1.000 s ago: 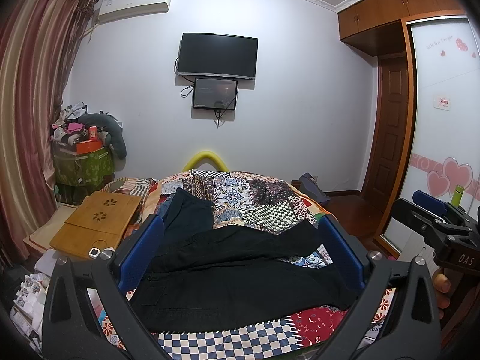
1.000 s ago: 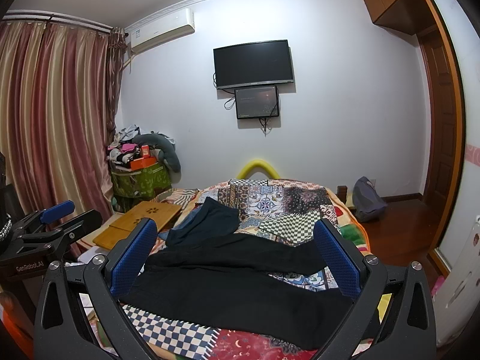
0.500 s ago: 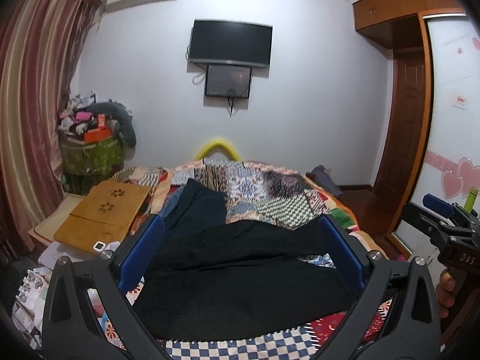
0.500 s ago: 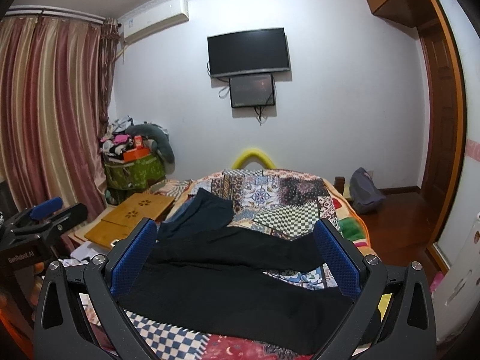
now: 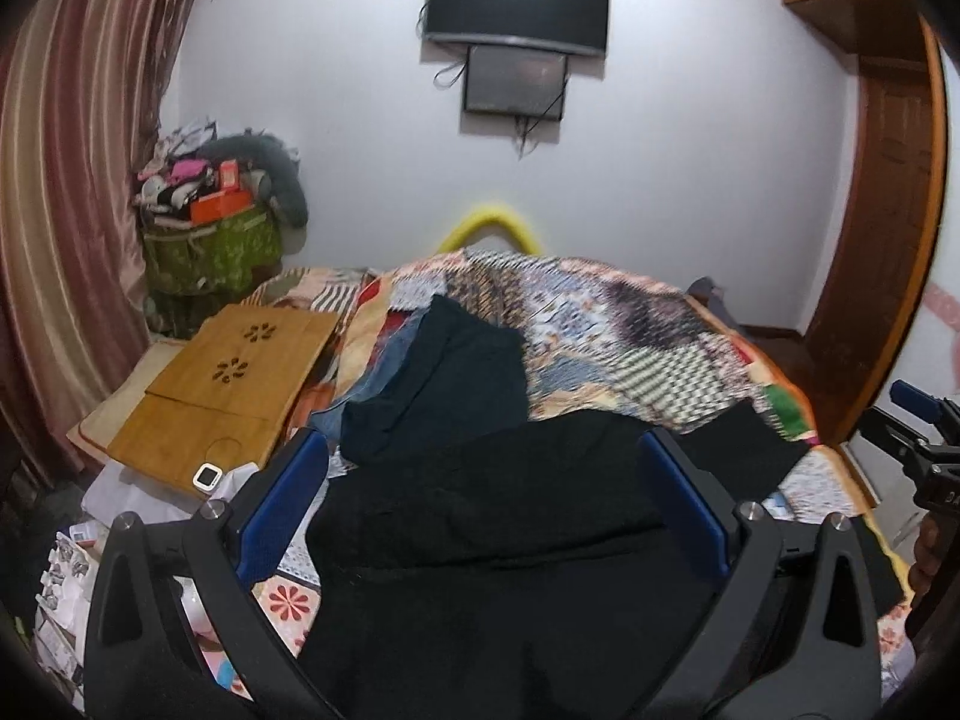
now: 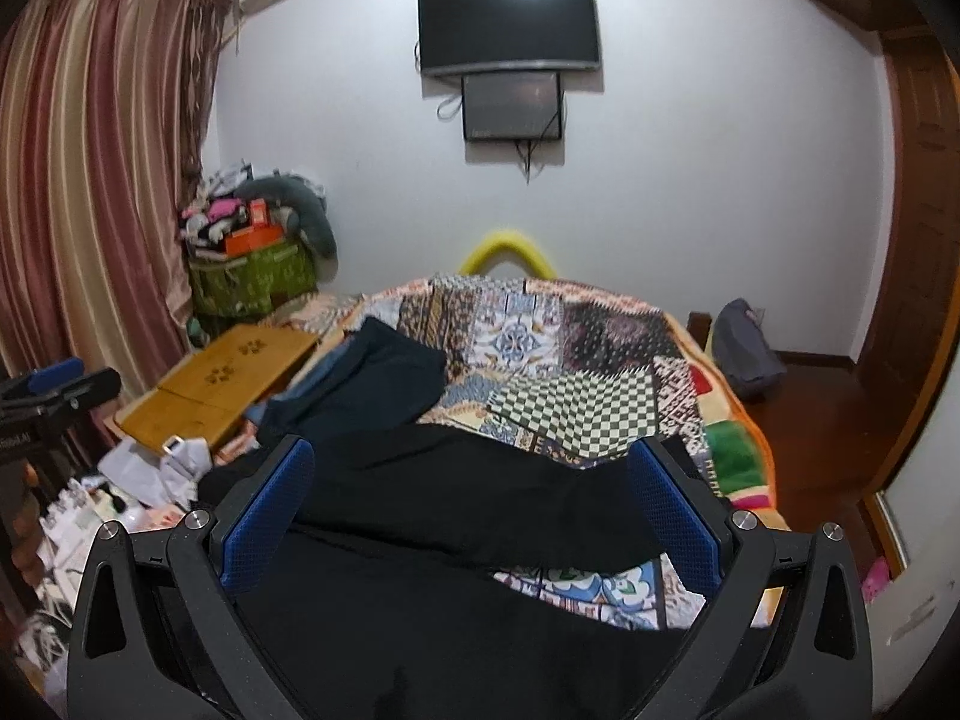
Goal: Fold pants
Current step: 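Lower both tools onto the black trousers and close on the waistband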
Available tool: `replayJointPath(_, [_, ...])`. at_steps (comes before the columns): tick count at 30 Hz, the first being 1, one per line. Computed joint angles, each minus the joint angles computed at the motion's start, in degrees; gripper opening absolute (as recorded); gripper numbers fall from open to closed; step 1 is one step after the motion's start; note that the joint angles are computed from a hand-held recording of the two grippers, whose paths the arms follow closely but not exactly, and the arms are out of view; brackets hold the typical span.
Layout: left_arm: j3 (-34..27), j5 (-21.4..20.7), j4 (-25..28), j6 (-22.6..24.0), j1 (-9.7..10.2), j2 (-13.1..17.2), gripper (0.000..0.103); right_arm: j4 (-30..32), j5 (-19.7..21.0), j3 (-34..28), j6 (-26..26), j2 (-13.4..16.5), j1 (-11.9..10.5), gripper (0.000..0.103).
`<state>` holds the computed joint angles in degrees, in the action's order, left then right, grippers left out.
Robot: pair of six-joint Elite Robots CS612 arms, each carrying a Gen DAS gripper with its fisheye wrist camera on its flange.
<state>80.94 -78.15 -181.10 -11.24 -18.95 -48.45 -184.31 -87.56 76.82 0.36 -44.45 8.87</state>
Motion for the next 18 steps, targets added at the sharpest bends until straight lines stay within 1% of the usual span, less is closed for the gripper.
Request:
replayJointPath(3, [-4.38,0.32,4.15,-0.16,1.13,2.97,0.103,4.04,0.27,-3.12,-2.07,1.9,-0.08,0.103])
replayJointPath(5, [-7.49,-0.61,8.07,-0.83,2.07,4.88,0.103,6.73,0.65,-5.3,-3.54,3.14,-0.17,0.103])
replayJointPath(8, [-11.84,-1.96,12.28,-2.44,3.46,7.8,0.103,11.37,2.38,-9.52,-5.62,5.57,-0.42,0.103])
replayJointPath(10, [-14.84,-2.38,16.0,-2.98,4.38,9.76,0.103,14.76,3.29,-12.37,-6.66,7.22,-0.57,0.103])
replayJointPath(14, [-21.2,-1.18,24.55,-2.91,5.81,13.98,0.103,21.47,5.87,-18.57,-6.23,10.73,-1.17,0.103])
replayJointPath(15, [-22.43,-1.26,26.3,-3.01,6.14,14.83,0.102,23.08,7.11,-20.3,-5.96,11.74,-1.38,0.102])
replayJointPath(17, [-24.85,-1.65,30.21,-3.16,6.85,16.45,0.091,27.53,8.83,-24.07,-5.91,13.83,-1.72,0.102])
replayJointPath(18, [-25.92,-1.94,32.24,-3.24,7.2,17.16,0.09,30.1,9.27,-26.13,-6.38,14.89,-1.77,0.101])
